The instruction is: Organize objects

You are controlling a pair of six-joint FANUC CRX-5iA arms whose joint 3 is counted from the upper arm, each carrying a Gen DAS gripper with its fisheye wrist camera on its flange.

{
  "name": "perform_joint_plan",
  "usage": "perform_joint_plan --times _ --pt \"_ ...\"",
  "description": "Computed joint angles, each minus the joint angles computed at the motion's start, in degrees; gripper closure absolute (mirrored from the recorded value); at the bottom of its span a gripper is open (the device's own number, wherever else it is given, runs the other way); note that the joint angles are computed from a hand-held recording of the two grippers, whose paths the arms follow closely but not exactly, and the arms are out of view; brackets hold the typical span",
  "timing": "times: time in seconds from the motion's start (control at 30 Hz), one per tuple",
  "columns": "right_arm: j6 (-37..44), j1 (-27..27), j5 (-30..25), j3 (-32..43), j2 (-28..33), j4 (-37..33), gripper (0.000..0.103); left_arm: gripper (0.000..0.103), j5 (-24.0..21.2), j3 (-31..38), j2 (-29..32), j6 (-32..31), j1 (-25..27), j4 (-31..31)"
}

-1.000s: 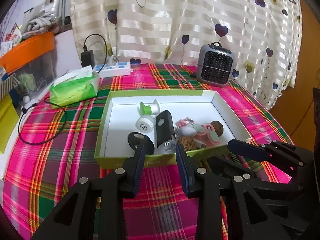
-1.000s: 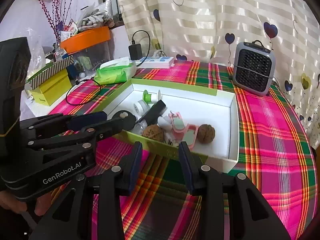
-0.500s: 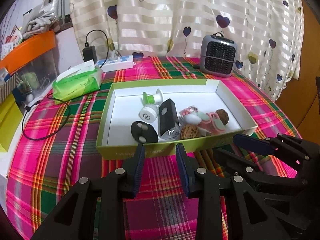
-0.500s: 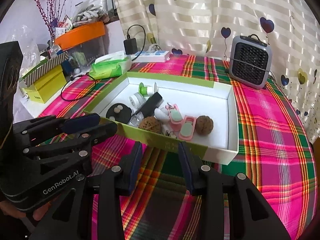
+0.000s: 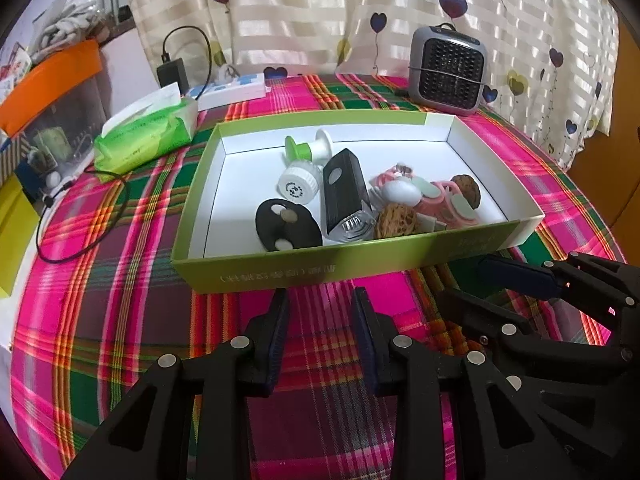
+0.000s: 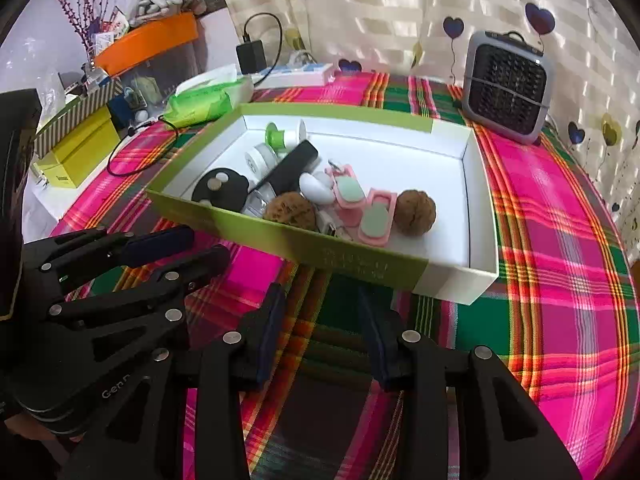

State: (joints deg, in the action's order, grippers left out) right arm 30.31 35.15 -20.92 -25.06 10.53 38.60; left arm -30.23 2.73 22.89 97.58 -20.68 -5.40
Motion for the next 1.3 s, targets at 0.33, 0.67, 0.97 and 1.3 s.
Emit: perform_joint_plan --times 0.33,0.67,0.97,1.3 --pt "-1.24 0.08 -1.21 0.66 0.86 1.55 0.064 0.073 -1.16 1.23 0.45 2.07 -0.36 -1.98" --pt "-1.53 0.07 -1.20 0.58 0.91 1.89 0.064 0.073 -1.13 1.19 0.44 2.02 -0.34 -1.96" --pt "-1.22 -0.03 -0.84 0.58 0.90 1.43 0.064 0.073 -1.08 1.12 0.41 1.93 -0.29 -1.84" --pt "-1.25 -0.04 -0.91 0.58 0.91 1.54 0.064 0.073 -1.03 1.10 0.42 1.93 -0.30 -1.78"
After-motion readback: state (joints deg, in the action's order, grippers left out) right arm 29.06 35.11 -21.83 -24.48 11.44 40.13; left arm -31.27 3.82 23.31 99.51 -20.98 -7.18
